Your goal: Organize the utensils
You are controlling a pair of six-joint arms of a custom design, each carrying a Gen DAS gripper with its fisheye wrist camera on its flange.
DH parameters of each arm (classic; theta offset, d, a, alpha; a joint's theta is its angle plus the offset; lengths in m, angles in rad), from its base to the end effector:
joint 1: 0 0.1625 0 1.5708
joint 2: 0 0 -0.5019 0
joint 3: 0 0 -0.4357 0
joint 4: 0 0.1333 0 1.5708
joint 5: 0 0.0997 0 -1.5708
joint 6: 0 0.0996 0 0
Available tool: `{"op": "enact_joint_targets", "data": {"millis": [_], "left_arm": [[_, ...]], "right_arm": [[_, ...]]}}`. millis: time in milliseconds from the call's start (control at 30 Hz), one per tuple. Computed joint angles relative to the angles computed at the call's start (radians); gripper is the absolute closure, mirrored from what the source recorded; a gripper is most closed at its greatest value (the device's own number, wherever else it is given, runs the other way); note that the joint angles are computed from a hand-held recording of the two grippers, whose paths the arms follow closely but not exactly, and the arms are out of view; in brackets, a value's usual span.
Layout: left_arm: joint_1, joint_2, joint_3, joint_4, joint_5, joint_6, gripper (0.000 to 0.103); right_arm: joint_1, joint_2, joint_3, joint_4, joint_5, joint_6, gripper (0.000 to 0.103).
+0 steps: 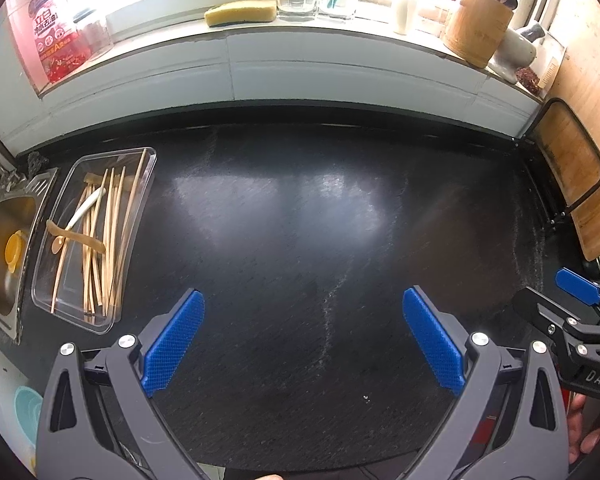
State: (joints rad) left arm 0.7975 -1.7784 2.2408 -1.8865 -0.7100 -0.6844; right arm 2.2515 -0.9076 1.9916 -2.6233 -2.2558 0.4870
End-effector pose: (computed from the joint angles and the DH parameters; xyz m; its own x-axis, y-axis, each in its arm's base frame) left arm -0.1129 -0.4147 0.3805 -0.7383 -0.0333 -0.6737 0.2894 0.8865 -0.3610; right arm 0.4385 -0.4298 0.0927 -0.8151 -0.0809 0.5736 -0.2801 0.9218 -0.2681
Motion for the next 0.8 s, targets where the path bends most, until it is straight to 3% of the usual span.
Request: {"op": "enact_joint_targets", "data": {"millis": [800], "left_arm": [[0.011, -0.027, 0.006, 0.001, -0.026, -0.013, 0.006]], "right_arm": [[0.028, 0.017, -0.014, 0.026, -0.011, 0.019, 0.007]]}}
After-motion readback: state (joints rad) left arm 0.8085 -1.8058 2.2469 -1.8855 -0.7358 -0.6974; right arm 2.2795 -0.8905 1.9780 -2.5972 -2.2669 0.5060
